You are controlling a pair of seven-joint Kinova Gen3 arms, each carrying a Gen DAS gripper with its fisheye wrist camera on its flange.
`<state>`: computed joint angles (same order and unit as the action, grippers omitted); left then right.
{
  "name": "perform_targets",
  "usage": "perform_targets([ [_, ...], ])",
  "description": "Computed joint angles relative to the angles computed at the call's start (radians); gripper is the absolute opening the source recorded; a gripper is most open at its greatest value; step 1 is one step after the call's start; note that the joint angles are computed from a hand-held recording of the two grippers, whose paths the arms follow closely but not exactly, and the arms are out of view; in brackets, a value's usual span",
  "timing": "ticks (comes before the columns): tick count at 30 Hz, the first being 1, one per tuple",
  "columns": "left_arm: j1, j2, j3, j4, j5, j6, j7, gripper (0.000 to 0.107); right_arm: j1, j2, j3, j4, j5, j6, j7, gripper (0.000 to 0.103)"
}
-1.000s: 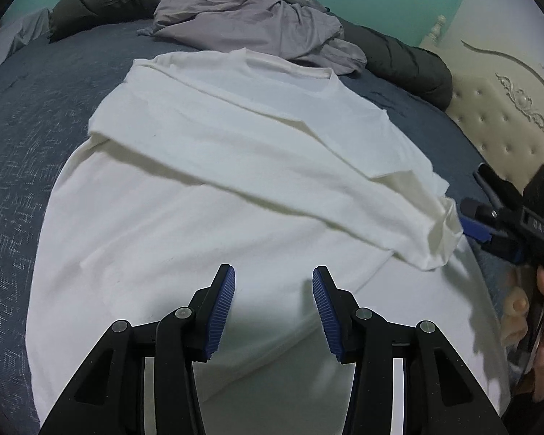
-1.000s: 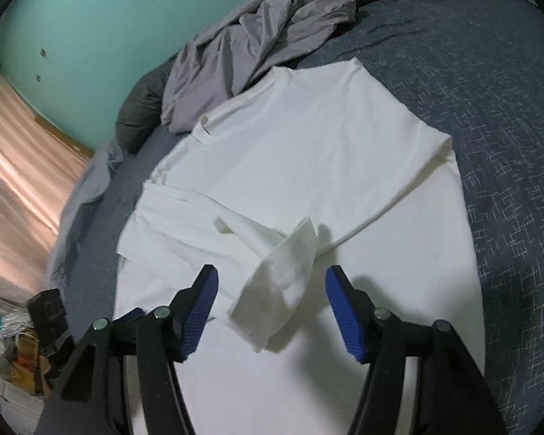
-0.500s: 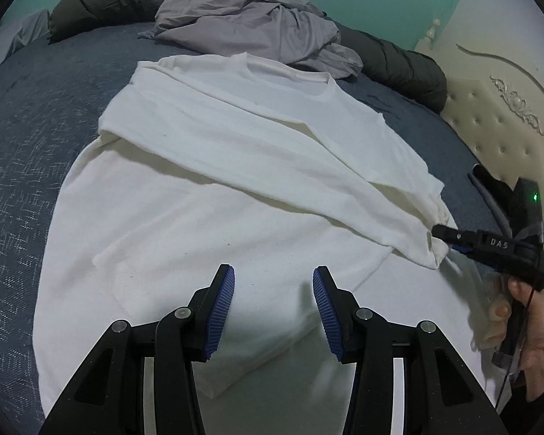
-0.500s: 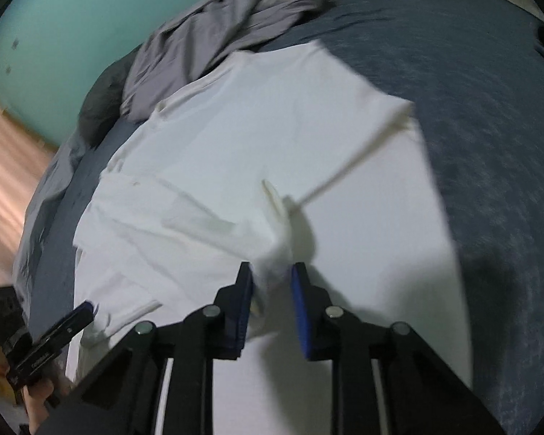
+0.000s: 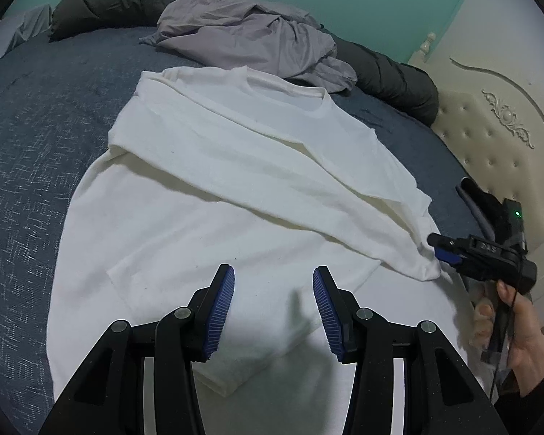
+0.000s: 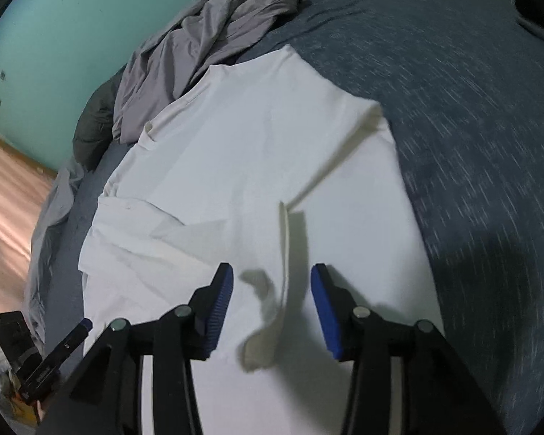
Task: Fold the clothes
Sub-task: 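Close the right tool on the white shirt's sleeve cuff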
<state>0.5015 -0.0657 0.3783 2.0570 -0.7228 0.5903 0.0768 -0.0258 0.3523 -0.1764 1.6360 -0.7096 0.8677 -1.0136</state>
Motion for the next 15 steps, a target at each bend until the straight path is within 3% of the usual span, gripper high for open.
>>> perform_targets([
  [3, -0.004, -0.007, -0.002, 0.006, 0.006, -0.007, -0.001, 0.050, -0.030, 0.008, 0.005, -0.021, 0.051, -0.008, -0.016, 0.043],
  [6, -0.013, -0.016, -0.004, 0.012, 0.017, -0.014, -0.011, 0.050, -0.027, 0.006, -0.002, -0.019, 0.053, -0.010, -0.015, 0.018],
  [9, -0.029, -0.028, -0.004, 0.017, 0.037, -0.024, -0.023, 0.050, -0.009, -0.010, -0.011, -0.003, 0.030, -0.005, 0.017, 0.005],
  [15, -0.064, -0.046, 0.013, 0.026, 0.052, -0.038, -0.038, 0.050, 0.024, -0.068, 0.000, 0.023, -0.052, 0.016, 0.055, 0.002],
])
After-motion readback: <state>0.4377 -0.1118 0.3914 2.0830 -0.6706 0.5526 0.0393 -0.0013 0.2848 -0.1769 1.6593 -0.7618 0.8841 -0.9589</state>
